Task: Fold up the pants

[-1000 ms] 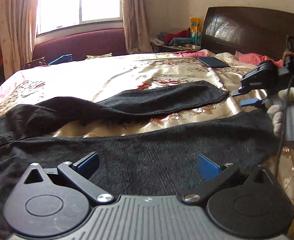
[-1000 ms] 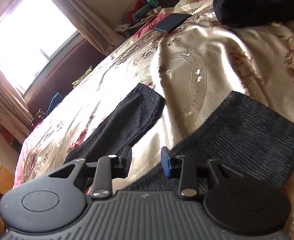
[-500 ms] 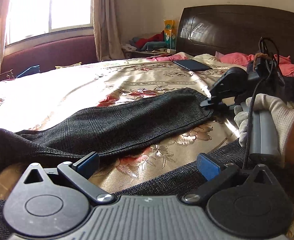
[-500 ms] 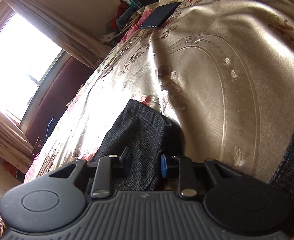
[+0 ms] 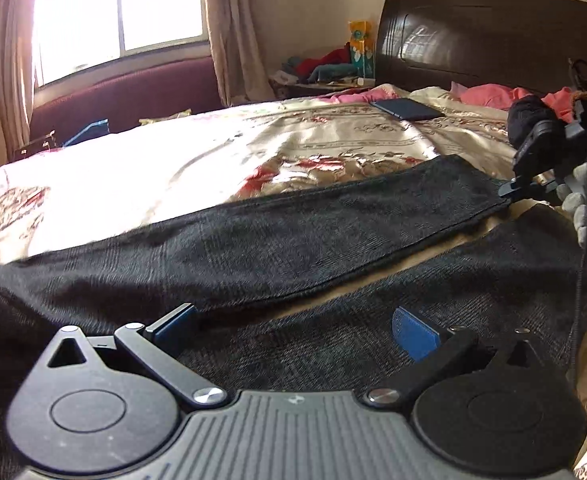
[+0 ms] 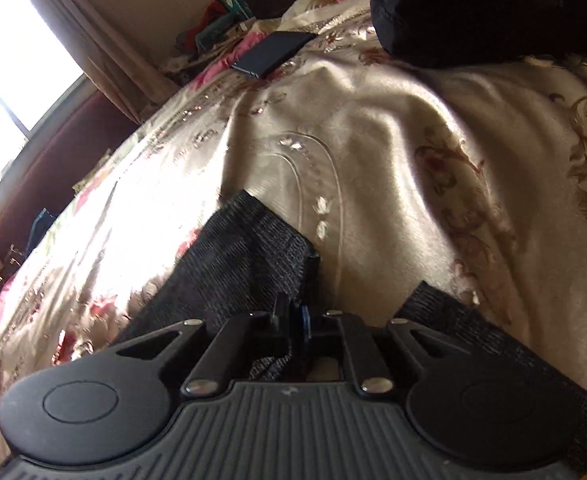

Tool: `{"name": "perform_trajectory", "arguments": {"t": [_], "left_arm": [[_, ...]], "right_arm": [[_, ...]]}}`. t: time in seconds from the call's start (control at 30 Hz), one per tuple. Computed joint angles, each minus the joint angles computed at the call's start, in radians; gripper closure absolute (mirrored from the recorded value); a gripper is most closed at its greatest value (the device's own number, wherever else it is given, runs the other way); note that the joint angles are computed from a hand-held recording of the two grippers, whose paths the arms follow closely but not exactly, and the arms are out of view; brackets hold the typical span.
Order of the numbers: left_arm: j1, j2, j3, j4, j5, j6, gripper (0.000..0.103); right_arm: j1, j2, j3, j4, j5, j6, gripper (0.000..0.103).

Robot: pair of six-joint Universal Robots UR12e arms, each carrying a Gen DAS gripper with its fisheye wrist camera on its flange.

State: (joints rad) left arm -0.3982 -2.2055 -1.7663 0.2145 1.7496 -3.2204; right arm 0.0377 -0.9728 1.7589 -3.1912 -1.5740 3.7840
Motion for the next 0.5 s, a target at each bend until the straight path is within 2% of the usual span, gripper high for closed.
{"name": "perform_trajectory", "arguments": {"t": [0.07,0.13,0.17,0.2,0.27,0.33,0.4,0.5], "left_arm": [[0.020,0.023,-0.037,0.010,0.020,0.003,0.000],[0.048,0.050,-0.078,0.036,0.038,0.026,0.000],[0.062,0.062,-0.095,0.046,0.043,0.038,0.000],[0.078,0.073,-0.110,0.056,0.055,0.061,0.000],[0.114,0.088,-0.121,0.061,0.092,0.116,0.000],[0.155,0.106,-0.125,0.060,0.090,0.160,0.000],[0.188,0.116,-0.112,0.046,0.121,0.215,0.000],[0.234,0.120,-0.092,0.018,0.187,0.311,0.000]], "right_arm": [[0.010,-0.018,0.025,-0.038,-0.053,-0.024,0.088],[0.037,-0.029,0.035,-0.086,-0.143,-0.117,0.088],[0.047,-0.029,0.032,-0.116,-0.139,-0.177,0.088],[0.053,-0.026,0.026,-0.137,-0.099,-0.231,0.088],[0.068,-0.001,-0.017,-0.147,0.037,-0.341,0.087],[0.093,0.053,-0.099,-0.115,0.148,-0.438,0.084],[0.114,0.111,-0.200,-0.010,0.297,-0.544,0.083],[0.164,0.188,-0.349,0.148,0.398,-0.689,0.084]]}}
